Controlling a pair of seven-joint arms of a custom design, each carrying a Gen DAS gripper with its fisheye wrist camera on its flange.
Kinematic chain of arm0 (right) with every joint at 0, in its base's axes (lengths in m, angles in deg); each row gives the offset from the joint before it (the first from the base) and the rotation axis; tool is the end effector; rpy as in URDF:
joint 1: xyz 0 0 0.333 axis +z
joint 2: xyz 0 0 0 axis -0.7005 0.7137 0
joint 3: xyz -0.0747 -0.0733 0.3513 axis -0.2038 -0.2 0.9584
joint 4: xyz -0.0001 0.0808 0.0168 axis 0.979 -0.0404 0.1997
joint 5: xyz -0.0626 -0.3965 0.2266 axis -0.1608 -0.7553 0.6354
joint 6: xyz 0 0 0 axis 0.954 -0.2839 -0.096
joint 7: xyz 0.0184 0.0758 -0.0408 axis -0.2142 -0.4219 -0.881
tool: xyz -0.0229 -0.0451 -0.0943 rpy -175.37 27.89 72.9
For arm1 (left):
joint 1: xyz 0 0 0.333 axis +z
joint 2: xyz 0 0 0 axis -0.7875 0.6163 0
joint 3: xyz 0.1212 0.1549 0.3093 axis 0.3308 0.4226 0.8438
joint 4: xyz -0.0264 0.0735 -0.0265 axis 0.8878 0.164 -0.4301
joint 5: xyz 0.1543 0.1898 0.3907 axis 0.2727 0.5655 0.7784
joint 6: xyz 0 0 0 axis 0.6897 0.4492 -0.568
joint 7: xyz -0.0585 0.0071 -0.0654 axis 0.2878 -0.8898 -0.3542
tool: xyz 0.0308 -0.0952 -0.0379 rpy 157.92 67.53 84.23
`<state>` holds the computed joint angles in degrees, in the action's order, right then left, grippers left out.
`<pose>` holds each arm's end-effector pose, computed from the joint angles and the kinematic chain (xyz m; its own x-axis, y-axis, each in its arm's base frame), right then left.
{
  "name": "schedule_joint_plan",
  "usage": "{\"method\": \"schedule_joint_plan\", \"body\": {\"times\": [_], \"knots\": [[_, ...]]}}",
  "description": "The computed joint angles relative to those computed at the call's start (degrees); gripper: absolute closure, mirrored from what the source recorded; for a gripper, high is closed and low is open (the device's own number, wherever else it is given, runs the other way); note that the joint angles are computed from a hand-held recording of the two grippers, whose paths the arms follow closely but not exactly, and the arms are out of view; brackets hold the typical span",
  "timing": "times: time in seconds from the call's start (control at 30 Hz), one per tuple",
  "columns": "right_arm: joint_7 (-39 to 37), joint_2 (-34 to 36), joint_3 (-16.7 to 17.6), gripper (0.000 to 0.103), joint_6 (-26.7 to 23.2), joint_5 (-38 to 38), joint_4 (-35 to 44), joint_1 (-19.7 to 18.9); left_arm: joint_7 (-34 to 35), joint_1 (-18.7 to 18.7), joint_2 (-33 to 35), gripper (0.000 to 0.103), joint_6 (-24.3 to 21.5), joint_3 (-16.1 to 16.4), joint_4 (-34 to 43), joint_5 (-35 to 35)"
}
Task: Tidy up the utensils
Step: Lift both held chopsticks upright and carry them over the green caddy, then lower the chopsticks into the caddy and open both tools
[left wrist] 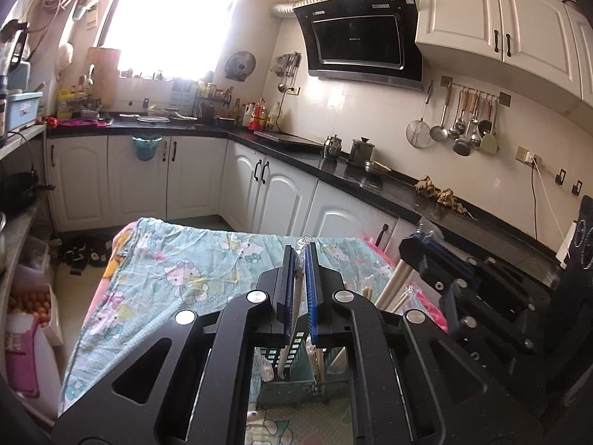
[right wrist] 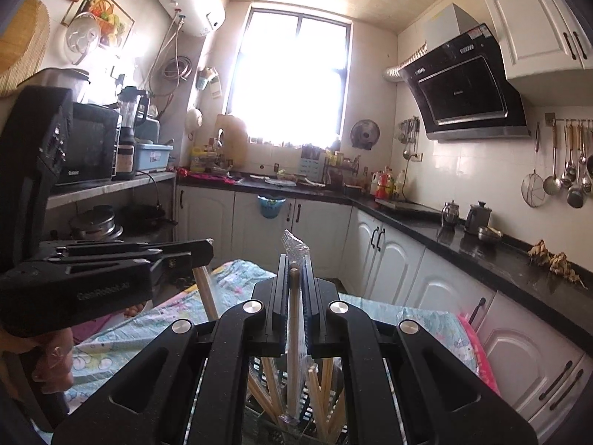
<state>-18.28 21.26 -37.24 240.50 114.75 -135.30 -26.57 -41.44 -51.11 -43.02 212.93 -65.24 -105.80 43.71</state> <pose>0.6554 0.2455 0.6447 0.6950 -0.7045 0.1436 -0.0360 -0.2336 -0.9717 0.5768 -0.1821 0.6608 0.1150 -0.9668 0.2283 -0.3158 -0.2535 -0.9144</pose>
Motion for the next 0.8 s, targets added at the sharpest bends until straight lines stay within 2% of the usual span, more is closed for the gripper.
{"method": "schedule_joint_plan", "body": {"times": [0.23, 0.4, 0.5, 0.53, 0.57, 0.67, 0.8], "knots": [[3.8, 2.3, 0.3, 0.096, 1.7, -3.1, 0.6, -0.1, 0.4, -0.3, 1.2, 0.1, 1.0, 0.5, -0.6, -1.1], [13.6, 3.9, 0.5, 0.096, 3.0, -11.4, 0.7, -0.3, 3.8, -1.0, 2.2, 0.1, 1.7, 1.3, -1.1, -5.3], [21.2, 4.4, 0.5, 0.09, 3.2, -18.0, 0.0, -0.5, 7.4, -1.8, 2.5, 0.098, 2.2, 2.0, -1.7, -9.5], [24.0, 4.4, 0.3, 0.084, 2.8, -20.3, -0.3, -0.6, 7.9, -1.8, 2.5, 0.093, 2.2, 2.0, -1.9, -10.2], [25.6, 4.3, 0.4, 0.076, 2.6, -21.5, -0.6, -0.8, 7.9, -1.7, 2.4, 0.084, 2.2, 1.9, -2.1, -10.4], [28.9, 3.2, 0.5, 0.069, 1.8, -24.4, -2.3, -1.3, 8.1, -1.3, 1.5, 0.065, 2.6, 1.9, -3.1, -11.6], [29.7, 1.2, 0.3, 0.057, 0.9, -24.9, -4.7, -1.9, 8.0, -0.7, -0.6, 0.054, 3.3, 1.7, -4.8, -12.9]]}}
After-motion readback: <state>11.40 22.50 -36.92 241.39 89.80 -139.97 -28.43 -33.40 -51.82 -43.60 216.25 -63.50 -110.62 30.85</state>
